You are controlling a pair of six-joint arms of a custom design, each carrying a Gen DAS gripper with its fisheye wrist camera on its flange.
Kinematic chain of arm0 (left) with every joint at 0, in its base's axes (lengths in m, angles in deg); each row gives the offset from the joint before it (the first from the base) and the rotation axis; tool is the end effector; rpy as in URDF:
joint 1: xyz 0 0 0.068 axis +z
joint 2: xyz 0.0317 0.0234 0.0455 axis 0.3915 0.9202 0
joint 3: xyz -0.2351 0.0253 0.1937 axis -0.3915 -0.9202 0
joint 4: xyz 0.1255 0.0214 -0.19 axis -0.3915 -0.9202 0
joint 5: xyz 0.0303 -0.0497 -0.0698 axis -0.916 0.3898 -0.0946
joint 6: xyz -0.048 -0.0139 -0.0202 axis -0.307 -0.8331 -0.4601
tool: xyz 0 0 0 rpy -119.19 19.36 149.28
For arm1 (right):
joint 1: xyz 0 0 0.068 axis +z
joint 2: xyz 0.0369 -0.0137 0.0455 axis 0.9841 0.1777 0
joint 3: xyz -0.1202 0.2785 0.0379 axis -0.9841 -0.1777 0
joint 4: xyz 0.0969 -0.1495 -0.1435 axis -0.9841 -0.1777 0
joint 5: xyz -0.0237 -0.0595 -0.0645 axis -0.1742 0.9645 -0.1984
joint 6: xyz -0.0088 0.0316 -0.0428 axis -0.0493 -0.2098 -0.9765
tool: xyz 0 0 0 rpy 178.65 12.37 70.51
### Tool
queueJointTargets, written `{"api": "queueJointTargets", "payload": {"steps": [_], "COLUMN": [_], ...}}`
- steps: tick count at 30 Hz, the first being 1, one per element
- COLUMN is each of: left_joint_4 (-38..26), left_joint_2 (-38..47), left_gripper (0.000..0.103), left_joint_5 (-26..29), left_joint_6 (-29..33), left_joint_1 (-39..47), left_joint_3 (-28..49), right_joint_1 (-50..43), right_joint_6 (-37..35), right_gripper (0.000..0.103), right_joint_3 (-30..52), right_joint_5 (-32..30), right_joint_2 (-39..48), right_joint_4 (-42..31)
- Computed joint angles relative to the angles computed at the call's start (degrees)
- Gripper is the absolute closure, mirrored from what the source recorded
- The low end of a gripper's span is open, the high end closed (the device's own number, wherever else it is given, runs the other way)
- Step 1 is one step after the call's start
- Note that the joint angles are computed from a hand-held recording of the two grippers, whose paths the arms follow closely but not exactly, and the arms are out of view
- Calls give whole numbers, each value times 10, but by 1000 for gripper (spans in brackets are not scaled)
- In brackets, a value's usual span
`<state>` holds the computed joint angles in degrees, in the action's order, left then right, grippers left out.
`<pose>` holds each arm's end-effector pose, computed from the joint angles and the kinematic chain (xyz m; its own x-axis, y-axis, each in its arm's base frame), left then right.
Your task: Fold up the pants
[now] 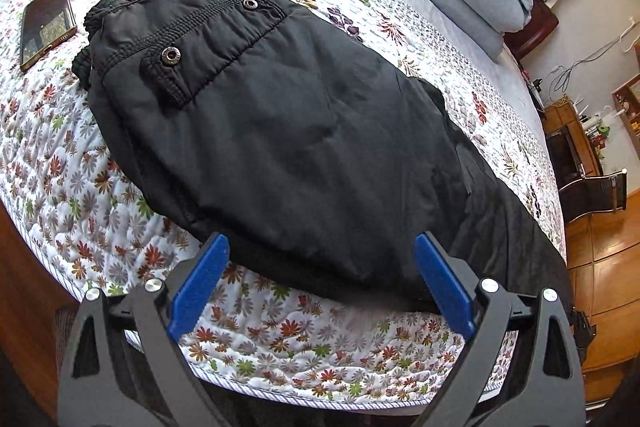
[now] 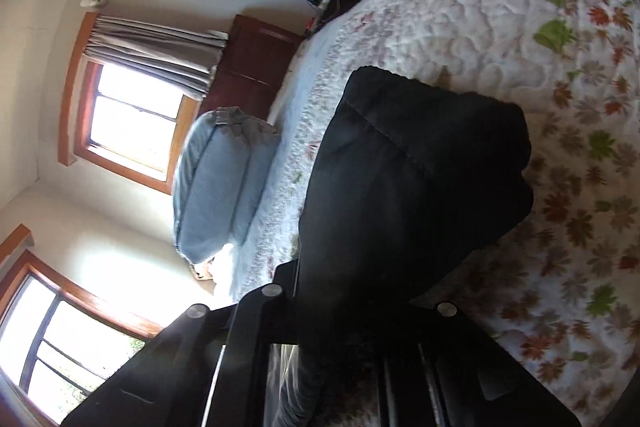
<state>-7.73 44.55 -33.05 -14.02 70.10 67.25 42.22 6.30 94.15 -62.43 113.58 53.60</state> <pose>0.1513 0.1371 0.1779 -0.6546 -0.6633 -0.3627 -0.5007 0.7399 -0.4493 0.2932 -0.1875 0.1139 -0.5394 0.8068 -0.2409 0.1984 0.3998 0.8949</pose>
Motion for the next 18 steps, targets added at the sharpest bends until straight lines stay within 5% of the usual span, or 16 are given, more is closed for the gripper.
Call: {"api": "queueJointTargets", "payload": {"steps": [5, 11, 18], "left_joint_4": [1, 20, 29], "left_joint_2": [-6, -30, 0], "left_gripper": [9, 9, 9], "left_joint_5": [10, -18, 5], "left_joint_6": [-6, 17, 33], "left_joint_1": [-6, 9, 52], "left_joint_3": [-5, -17, -13], "right_joint_1": [9, 85, 163], "right_joint_6": [-1, -92, -120], "right_gripper": [94, 94, 94], "right_joint_3": [-6, 30, 49], "right_joint_5": [21, 172, 275], "right_joint_2": [-20, -131, -199], "right_joint_4": [-6, -143, -192]}}
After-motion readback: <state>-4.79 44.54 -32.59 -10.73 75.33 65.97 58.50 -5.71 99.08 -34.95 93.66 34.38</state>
